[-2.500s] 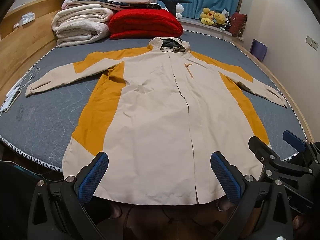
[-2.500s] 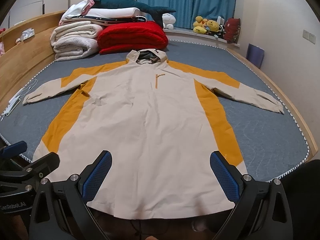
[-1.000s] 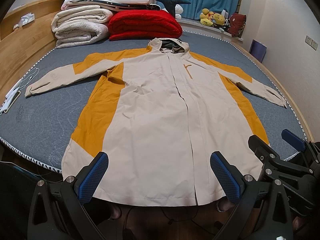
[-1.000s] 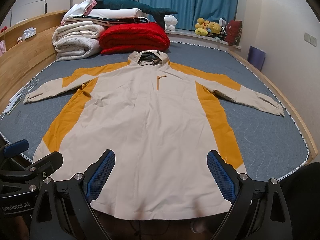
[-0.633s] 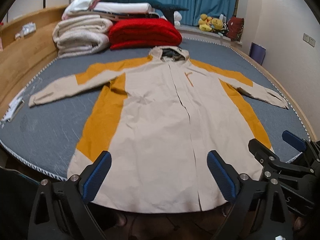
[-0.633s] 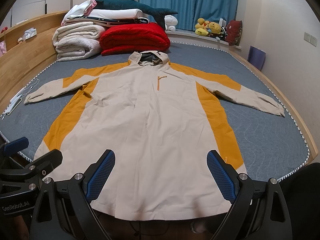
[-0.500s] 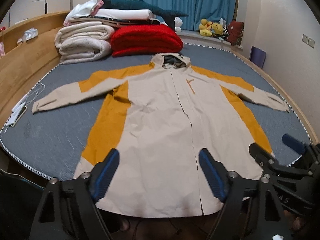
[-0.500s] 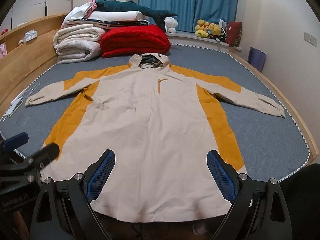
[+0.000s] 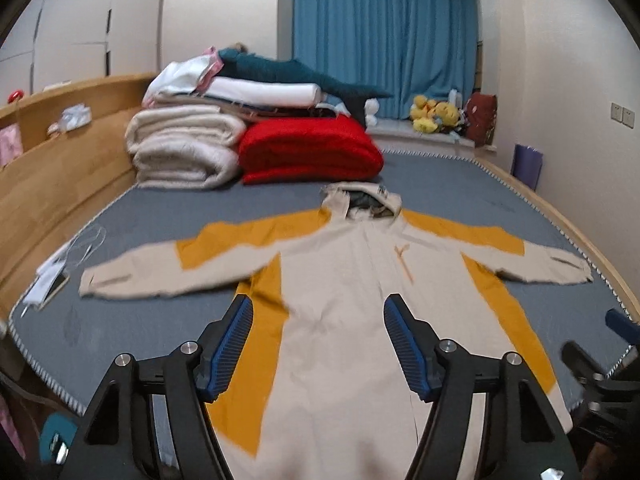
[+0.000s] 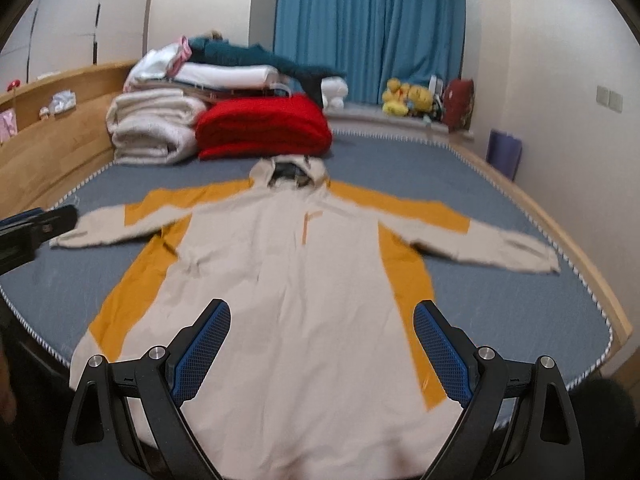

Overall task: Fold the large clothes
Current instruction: 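Grasp the sleeve cuff nearest the left tool with the left tool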

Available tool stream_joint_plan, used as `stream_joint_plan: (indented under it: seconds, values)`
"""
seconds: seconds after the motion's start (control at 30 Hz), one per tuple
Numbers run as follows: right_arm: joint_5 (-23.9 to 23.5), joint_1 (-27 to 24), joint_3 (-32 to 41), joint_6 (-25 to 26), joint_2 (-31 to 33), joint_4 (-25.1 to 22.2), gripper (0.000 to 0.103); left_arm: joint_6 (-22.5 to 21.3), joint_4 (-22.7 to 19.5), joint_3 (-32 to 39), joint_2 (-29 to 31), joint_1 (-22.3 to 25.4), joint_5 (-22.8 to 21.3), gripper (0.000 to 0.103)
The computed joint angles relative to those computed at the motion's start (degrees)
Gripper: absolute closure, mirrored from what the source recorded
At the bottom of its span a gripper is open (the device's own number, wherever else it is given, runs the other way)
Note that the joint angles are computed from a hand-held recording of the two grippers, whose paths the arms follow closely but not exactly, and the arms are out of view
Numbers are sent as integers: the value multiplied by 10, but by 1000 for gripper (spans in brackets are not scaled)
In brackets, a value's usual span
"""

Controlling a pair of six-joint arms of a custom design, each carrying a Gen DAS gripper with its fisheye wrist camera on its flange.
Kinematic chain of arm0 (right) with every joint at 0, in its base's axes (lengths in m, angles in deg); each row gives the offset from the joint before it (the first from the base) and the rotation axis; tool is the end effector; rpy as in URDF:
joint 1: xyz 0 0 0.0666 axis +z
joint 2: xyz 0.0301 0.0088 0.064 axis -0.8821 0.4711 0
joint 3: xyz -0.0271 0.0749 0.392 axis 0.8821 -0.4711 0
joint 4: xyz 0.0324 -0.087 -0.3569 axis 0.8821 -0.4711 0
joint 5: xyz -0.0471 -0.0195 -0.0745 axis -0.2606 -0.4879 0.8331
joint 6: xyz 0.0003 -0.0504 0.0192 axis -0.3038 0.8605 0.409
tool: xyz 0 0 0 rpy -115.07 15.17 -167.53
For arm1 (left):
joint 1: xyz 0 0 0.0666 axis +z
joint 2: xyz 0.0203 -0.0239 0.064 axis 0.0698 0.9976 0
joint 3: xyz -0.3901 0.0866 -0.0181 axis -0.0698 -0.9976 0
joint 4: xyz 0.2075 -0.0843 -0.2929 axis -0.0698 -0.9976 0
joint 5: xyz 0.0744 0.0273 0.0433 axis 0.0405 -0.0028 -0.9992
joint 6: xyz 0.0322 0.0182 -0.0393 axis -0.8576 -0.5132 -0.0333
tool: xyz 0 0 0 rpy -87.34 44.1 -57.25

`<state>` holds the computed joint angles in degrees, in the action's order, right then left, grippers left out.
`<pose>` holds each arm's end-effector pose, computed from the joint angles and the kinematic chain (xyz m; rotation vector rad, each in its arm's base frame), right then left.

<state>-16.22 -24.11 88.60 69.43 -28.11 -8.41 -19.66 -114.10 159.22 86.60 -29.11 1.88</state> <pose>0.2580 0.1796 0.5414 -0.2213 2.1468 -0.0003 0.3487 -0.2048 0.5739 -0.1447 2.1245 0.0604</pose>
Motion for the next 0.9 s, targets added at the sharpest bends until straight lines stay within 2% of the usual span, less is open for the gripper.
stream_joint_plan:
  seconds: [0.07, 0.17, 0.23, 0.33, 0.43, 0.53, 0.6, 0.73, 0.83, 0.9]
  values:
    - [-23, -21, 18, 20, 12, 10, 10, -53, 50, 9, 15, 26, 13, 40]
    - [-49, -54, 64, 68, 49, 33, 10, -125, 94, 34, 49, 59, 45, 41]
    - [-74, -79, 103, 94, 84, 46, 10, -149, 103, 55, 76, 84, 77, 42]
    - [-99, -111, 174, 112, 148, 52, 10, -179, 96, 94, 124, 120, 120, 45]
    - [-121, -133, 241, 124, 206, 54, 10, -195, 95, 123, 167, 149, 137, 45]
    - [-126, -146, 314, 147, 276, 52, 10, -170, 73, 144, 202, 176, 149, 46]
    - [-135, -154, 341, 149, 308, 55, 10, -156, 68, 151, 222, 194, 154, 50]
    - [-158, -168, 354, 152, 350, 70, 10, -142, 60, 139, 242, 227, 159, 62]
    - [-184, -180, 379, 124, 385, 27, 10, -122, 31, 146, 256, 254, 165, 74]
    - [-207, -188, 398, 104, 406, 8, 10, -115, 22, 152, 262, 273, 178, 76]
